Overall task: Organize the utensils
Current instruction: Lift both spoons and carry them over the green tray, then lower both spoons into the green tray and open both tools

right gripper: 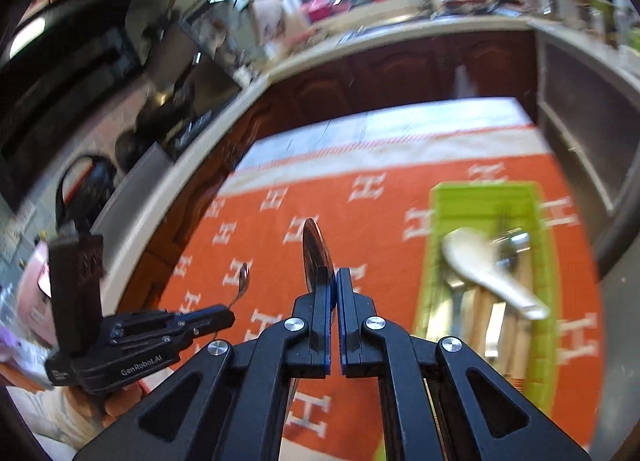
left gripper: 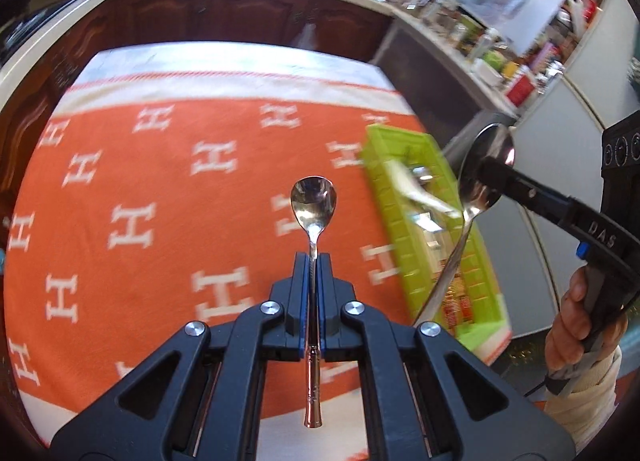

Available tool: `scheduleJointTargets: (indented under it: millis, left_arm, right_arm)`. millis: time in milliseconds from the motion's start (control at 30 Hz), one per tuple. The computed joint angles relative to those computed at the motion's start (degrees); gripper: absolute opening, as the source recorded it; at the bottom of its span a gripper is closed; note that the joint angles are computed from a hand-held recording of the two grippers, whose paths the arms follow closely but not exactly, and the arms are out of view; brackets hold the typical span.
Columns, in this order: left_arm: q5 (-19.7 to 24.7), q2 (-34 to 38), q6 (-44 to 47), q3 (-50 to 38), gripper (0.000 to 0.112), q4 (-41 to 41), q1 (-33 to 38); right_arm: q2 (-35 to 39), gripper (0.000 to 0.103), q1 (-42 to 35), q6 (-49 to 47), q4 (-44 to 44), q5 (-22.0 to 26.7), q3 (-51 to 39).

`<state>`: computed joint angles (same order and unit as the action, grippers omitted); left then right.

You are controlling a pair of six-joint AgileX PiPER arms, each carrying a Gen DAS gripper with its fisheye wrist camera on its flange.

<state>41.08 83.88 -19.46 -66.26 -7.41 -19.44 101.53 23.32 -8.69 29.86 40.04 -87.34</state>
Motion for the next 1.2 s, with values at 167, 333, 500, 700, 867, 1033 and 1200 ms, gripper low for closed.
scheduleJointTargets:
  millis: [167,333,500,700,867,1033,1200]
  left_arm:
    - [3.71,5.87,-4.17,-12.38,0.001,2.81,-7.34]
    - [6.36,14.05,-8.42,-22.66,0.001,4.62,-12.66]
    - [7.40,21.57,-10.71,-27.44,0.001,2.56,-15.14]
    - [6.12,26.79,-13.87,-27.18,0.001,1.18,-15.75]
    - [4.27,28.07,-13.48,-25.20,0.001,-0.70,-15.34]
    - [3.80,28.46,-12.94,-24.41,0.002,-1.93,-14.57]
    - [5.37,27.24,-10.16,-23.95,0.005,-3.86,-13.39]
  right_arm:
    - [-8.76,0.002,-7.00,0.64,-3.47,4.11,1.41]
    - [-9.73,0.002,-9.16,6.07,-14.73,8.40,-0.60]
    - [-6.57,0.002,-9.04,6.80,-22.84,10.37,-1.45]
    - [2.71,0.002,-8.85,5.91,-22.42,10.67,-3.53]
    - [12.89,0.002,-7.62,6.29,-21.98,12.21,-11.78]
    - [23.55,0.003,-7.01,6.73,-19.46,18.00,-23.53]
    - [29.21,0.012,-7.21,8.98,-17.03,20.60,-29.14]
